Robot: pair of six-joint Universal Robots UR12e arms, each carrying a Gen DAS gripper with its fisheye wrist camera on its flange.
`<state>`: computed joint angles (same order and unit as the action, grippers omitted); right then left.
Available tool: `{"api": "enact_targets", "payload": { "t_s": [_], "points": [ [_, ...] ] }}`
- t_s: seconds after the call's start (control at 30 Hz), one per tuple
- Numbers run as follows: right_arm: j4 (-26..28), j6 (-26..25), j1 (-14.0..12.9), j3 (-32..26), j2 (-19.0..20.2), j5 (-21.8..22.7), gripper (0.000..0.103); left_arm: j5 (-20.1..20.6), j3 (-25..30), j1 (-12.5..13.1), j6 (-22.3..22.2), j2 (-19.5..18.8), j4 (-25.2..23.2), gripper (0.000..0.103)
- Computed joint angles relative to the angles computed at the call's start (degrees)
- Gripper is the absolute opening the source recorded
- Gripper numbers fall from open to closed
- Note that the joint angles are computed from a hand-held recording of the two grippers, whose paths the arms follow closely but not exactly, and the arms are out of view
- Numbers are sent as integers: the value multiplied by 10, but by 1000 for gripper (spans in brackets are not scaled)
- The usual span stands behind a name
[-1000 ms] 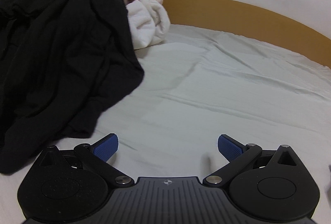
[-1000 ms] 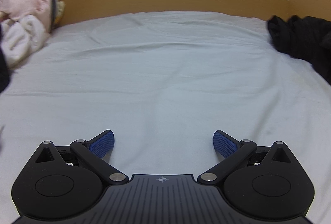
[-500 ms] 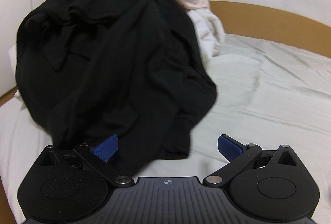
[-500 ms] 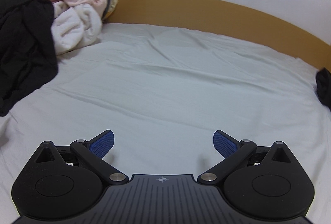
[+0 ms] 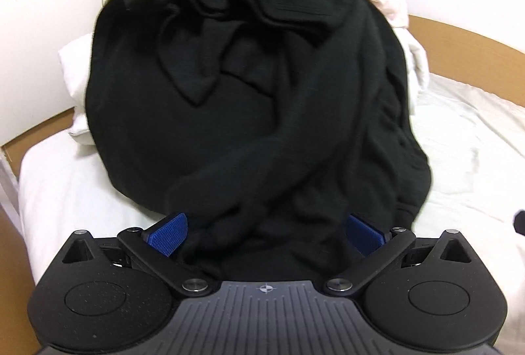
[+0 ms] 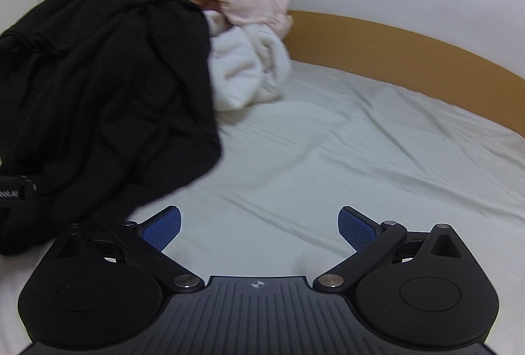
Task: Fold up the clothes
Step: 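Move both tools toward the black garment and reach its edge, then close the right tool on the black garment edge while the left tool closes on it too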
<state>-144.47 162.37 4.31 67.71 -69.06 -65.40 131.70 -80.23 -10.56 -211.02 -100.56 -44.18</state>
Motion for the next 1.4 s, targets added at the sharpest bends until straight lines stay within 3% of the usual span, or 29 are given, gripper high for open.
{"api": "enact_targets", "payload": {
  "t_s": [0.1,0.23,0.33,0.43,0.63,0.77,0.83,0.9,1.0,1.1,1.17,1.23,1.33,1.4],
  "points": [
    [-8,6,12,-22,14,17,103,12,-6,6,6,4,2,102],
    [1,17,26,-61,34,49,103,-7,-20,23,-8,17,11,102],
    [-3,7,38,-89,49,62,102,2,-33,30,-10,28,18,102],
    [-7,-12,48,-117,62,81,101,-14,-47,41,-9,38,32,103],
    [-31,-48,66,-179,95,129,97,-94,-87,66,-35,68,114,102],
    [3,-44,71,-225,114,160,97,-91,-114,73,-86,81,181,102],
    [18,-62,74,-237,120,162,92,-85,-127,78,-106,86,214,102],
    [13,-94,79,-236,119,152,86,-87,-134,86,-137,94,201,102],
    [-14,-144,88,-223,116,125,83,-84,-133,95,-169,102,145,102],
    [-92,-184,97,-196,114,84,83,-85,-132,103,-189,106,104,102],
    [-105,-211,100,-194,116,66,73,-87,-129,108,-198,105,83,102],
    [-105,-241,103,-196,118,51,55,-92,-128,112,-206,106,72,102],
    [-96,-290,107,-204,122,37,42,-110,-139,116,-210,109,88,102],
    [-95,-290,109,-215,128,34,31,-128,-149,123,-206,111,115,102]
  ]
}}
